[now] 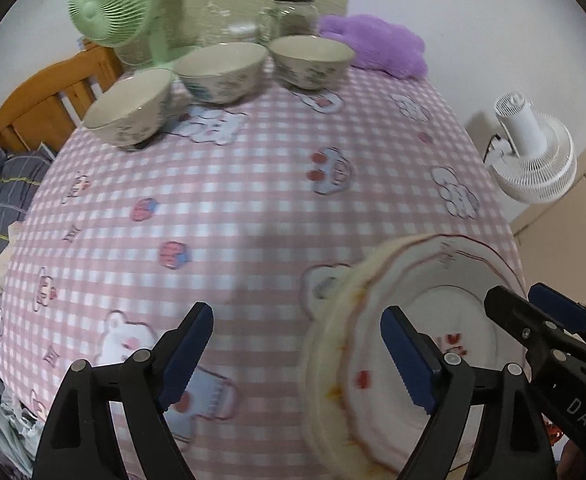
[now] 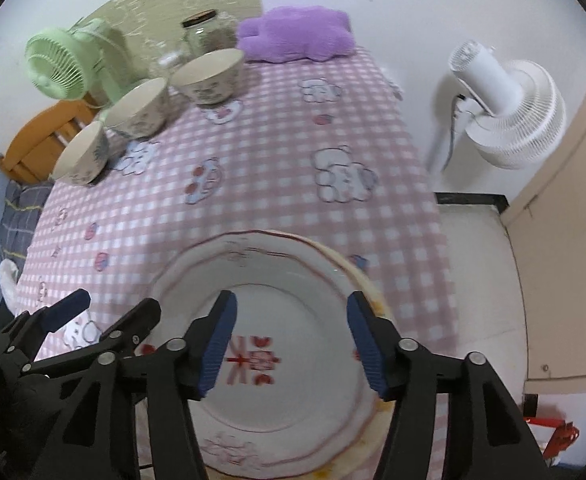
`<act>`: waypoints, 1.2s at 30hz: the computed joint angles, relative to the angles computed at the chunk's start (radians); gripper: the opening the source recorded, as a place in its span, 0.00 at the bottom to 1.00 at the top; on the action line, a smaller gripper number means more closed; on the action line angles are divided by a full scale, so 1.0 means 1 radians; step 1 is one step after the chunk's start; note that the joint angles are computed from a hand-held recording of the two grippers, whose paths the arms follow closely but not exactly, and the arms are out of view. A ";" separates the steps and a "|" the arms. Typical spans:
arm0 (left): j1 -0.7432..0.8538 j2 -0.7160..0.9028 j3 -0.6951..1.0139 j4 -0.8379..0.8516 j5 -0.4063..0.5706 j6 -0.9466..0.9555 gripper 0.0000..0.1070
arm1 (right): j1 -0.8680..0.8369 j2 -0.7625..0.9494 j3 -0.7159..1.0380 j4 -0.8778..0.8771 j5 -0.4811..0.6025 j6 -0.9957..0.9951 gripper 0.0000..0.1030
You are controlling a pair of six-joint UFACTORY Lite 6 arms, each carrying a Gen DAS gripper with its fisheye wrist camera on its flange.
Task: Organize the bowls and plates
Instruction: 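Open both tools and release the red-patterned plate on the stack, then move both tools to the large olive-green bowl and grasp its rim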
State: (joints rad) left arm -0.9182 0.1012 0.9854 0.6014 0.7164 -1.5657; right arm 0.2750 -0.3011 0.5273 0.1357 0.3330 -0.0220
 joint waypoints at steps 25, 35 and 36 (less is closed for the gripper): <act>0.941 -0.593 -0.301 -0.642 -0.137 1.491 0.85 | 0.804 0.554 0.713 -0.941 0.321 1.570 0.65; 1.142 -0.236 -0.090 -0.734 -0.352 1.690 0.81 | 0.719 1.017 1.342 -0.807 0.360 1.332 0.65; 1.147 -0.205 -0.068 -0.736 -0.363 1.696 0.80 | 0.711 1.063 1.408 -0.799 0.376 1.311 0.65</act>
State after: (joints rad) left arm 0.2284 -0.1035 0.9179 -0.1345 0.3535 0.1305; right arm 0.9865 0.7621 1.9351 -0.6638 0.7088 1.2894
